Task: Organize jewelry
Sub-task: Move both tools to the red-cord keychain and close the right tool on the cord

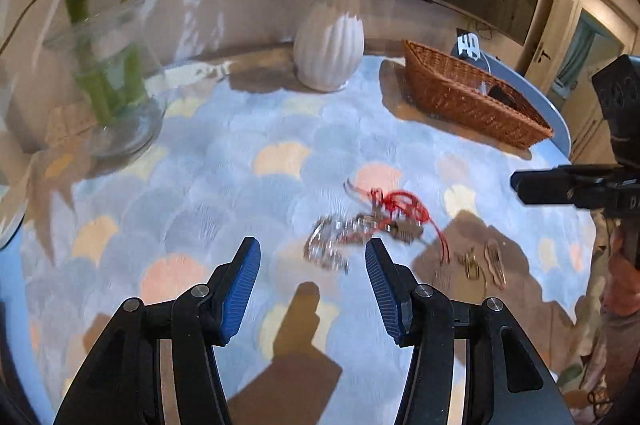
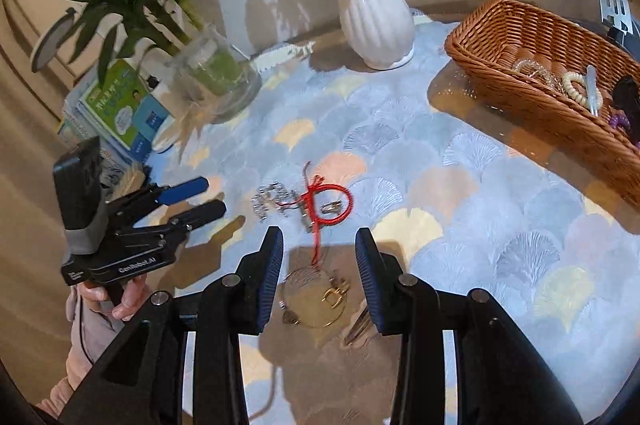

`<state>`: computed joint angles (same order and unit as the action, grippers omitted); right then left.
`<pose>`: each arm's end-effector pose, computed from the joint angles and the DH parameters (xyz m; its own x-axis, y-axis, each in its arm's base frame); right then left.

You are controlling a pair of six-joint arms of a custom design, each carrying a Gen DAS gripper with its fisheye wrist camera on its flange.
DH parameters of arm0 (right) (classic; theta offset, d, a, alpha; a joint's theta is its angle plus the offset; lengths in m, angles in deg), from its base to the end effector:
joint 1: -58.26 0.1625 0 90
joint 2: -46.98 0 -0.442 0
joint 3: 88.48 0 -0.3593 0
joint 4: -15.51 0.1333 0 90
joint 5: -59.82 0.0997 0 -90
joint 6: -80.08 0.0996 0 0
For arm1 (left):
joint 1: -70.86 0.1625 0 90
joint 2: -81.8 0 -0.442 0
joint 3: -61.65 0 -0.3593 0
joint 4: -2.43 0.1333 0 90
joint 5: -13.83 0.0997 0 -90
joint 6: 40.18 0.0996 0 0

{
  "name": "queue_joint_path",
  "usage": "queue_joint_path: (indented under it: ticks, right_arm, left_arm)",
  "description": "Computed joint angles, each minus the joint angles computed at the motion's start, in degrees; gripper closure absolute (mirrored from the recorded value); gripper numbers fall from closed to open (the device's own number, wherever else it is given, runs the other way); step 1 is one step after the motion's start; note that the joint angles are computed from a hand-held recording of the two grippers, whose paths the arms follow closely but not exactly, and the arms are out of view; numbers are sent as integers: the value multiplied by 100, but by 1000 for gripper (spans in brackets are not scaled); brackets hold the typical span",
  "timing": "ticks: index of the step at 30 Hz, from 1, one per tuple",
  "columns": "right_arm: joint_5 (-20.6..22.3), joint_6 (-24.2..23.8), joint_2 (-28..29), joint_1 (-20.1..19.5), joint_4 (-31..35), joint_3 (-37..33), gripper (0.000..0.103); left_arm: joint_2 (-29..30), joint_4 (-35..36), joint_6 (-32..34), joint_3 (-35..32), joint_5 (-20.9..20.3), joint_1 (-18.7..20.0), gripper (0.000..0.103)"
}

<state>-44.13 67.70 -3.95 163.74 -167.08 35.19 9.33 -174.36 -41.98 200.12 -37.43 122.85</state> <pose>0.2419 -0.4641 0.1055 -0.8811 -0.3703 0.2943 -0.4504 0.8468 -0.2830 -0.0922 -0.4357 0.2185 -0.7691 0.2820 -0.5736 0.5518 0.7458 -0.3731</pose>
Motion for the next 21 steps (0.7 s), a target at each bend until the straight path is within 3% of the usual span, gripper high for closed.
queue_joint_path:
  ticks: [7,9,12,16,20,21]
  right_arm:
    - [-522,-118,466,-57,229,-517,62]
    - [-645,-177,644,-63,396,-729,63]
    - [-746,-285,907,-55,597,-1055,64]
    - [-1072,-528,1300,65,729,-1431,64]
    - [-1912,-1144,1805,381,46,-1556,69]
    - [-2203,-1518,2006,494,-358,-1585,72]
  left_arm:
    - [430,-702,19,-205,-294,417,47]
    - [408,-881,-27,-145,-233,451,47]
    - [313,-1040,-190,-112,-472,556,47]
    - [349,-1200,-238,-68,-371,509,47]
    - [367,-1165,-269,-77,-481,520,47]
    - [377,-1143,-265,-81,-498,516,47]
